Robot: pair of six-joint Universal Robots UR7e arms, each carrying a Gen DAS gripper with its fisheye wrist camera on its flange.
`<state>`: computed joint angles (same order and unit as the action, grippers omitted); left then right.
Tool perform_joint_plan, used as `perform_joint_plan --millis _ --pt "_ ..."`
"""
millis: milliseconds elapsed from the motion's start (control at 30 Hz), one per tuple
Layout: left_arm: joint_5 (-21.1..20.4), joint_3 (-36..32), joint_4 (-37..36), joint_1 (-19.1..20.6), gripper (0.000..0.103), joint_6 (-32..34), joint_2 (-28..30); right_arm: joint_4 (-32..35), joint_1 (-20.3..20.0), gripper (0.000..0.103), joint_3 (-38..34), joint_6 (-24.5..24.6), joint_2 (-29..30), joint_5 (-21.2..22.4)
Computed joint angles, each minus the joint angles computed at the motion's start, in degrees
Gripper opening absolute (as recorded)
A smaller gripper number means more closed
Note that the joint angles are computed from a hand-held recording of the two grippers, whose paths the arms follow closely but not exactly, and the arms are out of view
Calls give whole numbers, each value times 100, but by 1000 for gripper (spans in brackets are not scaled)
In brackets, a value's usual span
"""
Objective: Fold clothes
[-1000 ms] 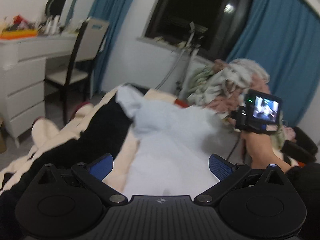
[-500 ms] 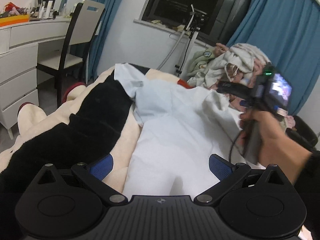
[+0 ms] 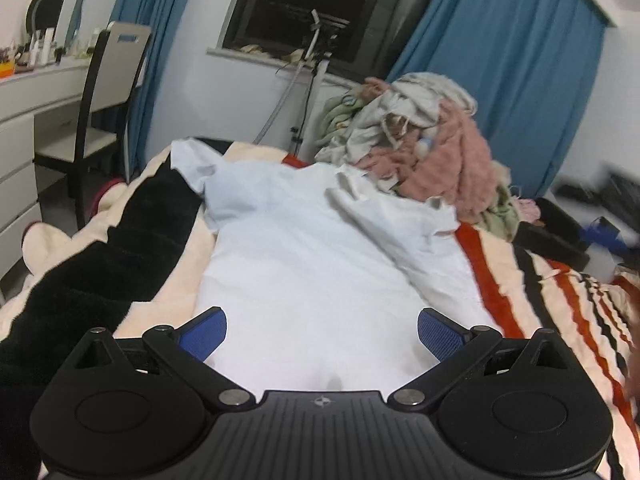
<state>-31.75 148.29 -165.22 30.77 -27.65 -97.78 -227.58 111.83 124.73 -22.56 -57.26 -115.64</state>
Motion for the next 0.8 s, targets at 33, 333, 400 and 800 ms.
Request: perform_joint_plan --millis 33,333,400,800 --pt "49 23 237 -152 102 -132 -106 -148 -18 82 345 75 -187 6" --pt "19 148 2014 -1103 102 -1420 -651 -1555 -496 82 2355 131 -1126 51" --pt "49 176 2205 -1233 102 -1544 -587 -1520 -646 82 2529 236 -1382 124" --pt "-611 137 1604 -1343 92 -982 702 -2232 -1662 82 3003 693 -2597 588"
